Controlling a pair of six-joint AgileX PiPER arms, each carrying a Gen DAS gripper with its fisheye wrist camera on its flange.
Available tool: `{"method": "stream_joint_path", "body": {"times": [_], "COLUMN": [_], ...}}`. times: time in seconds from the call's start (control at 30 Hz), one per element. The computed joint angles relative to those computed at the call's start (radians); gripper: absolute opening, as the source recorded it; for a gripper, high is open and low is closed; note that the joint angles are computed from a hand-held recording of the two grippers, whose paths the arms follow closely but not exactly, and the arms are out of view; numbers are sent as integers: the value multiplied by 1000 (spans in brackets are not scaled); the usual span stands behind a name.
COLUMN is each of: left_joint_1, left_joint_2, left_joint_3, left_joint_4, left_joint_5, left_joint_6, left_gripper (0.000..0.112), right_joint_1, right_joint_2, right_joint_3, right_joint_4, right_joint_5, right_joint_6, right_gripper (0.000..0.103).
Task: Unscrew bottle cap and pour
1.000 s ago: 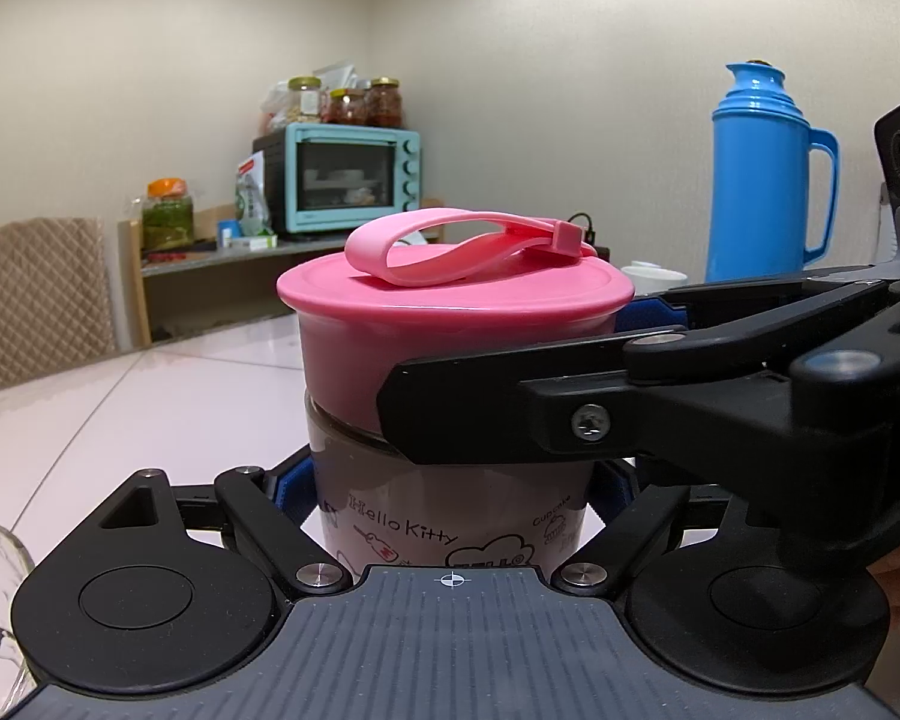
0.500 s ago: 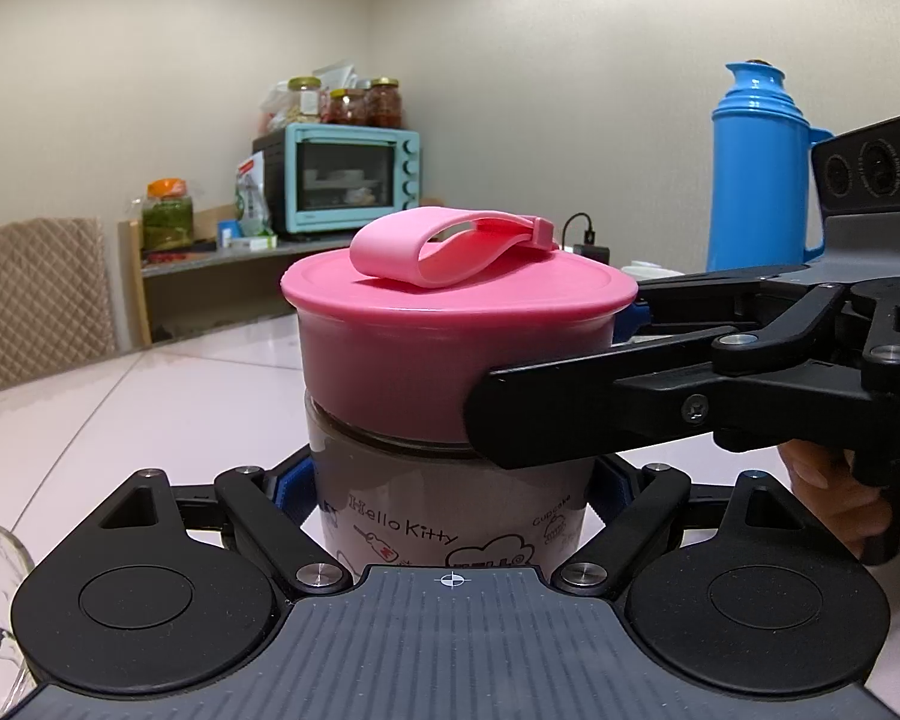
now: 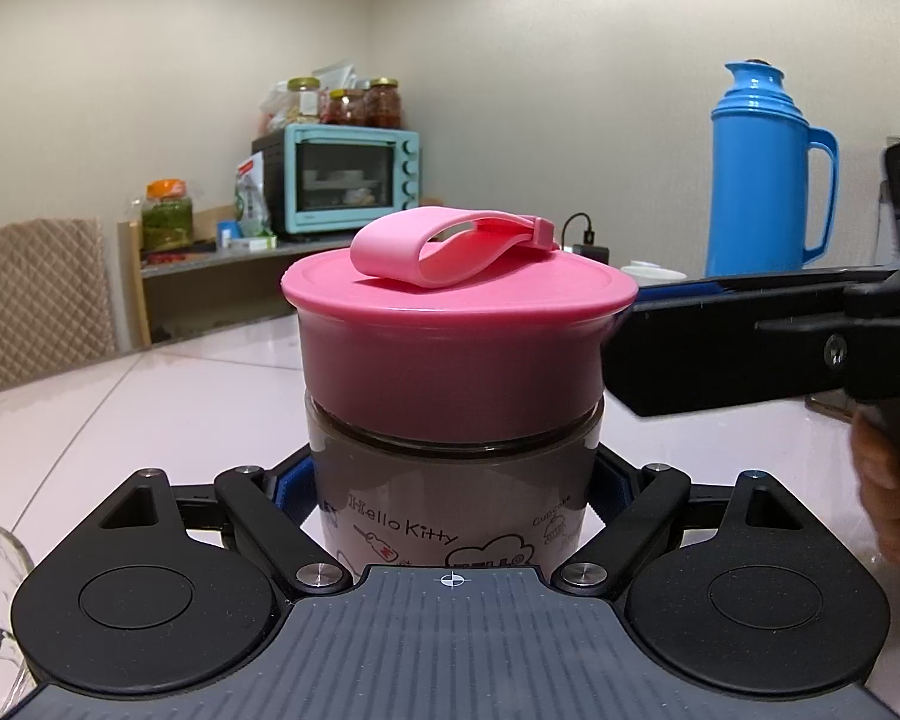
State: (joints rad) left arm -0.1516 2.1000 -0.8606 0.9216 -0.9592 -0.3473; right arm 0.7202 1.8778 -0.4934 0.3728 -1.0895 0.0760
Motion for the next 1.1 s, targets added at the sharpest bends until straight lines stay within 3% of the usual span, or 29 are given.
{"method": "stream_joint_path", "body": {"times": [0.1,0.47,0.87,1.1], "left_joint_1": [0,5,2,4], "left_joint_2": [-1,1,0,1], "left_joint_3": [2,2,4,1], "left_joint_4": [-3,1,-2,3], "left_joint_5": [-1,-5,-4,-4], "left_joint_6": [5,10,10,3], "left_gripper": [90,90,90,90], "right_joint_1": [57,145,174,166], "right_joint_2": [-2,74,124,139], "right_joint_3": [-38,-203,-304,-316], "right_joint_4": [130,376,513,495], "right_joint_5": [41,93,105,105], "right_joint_6": [-52,-225,-338,-329], "right_gripper": [94,93,91,87]}}
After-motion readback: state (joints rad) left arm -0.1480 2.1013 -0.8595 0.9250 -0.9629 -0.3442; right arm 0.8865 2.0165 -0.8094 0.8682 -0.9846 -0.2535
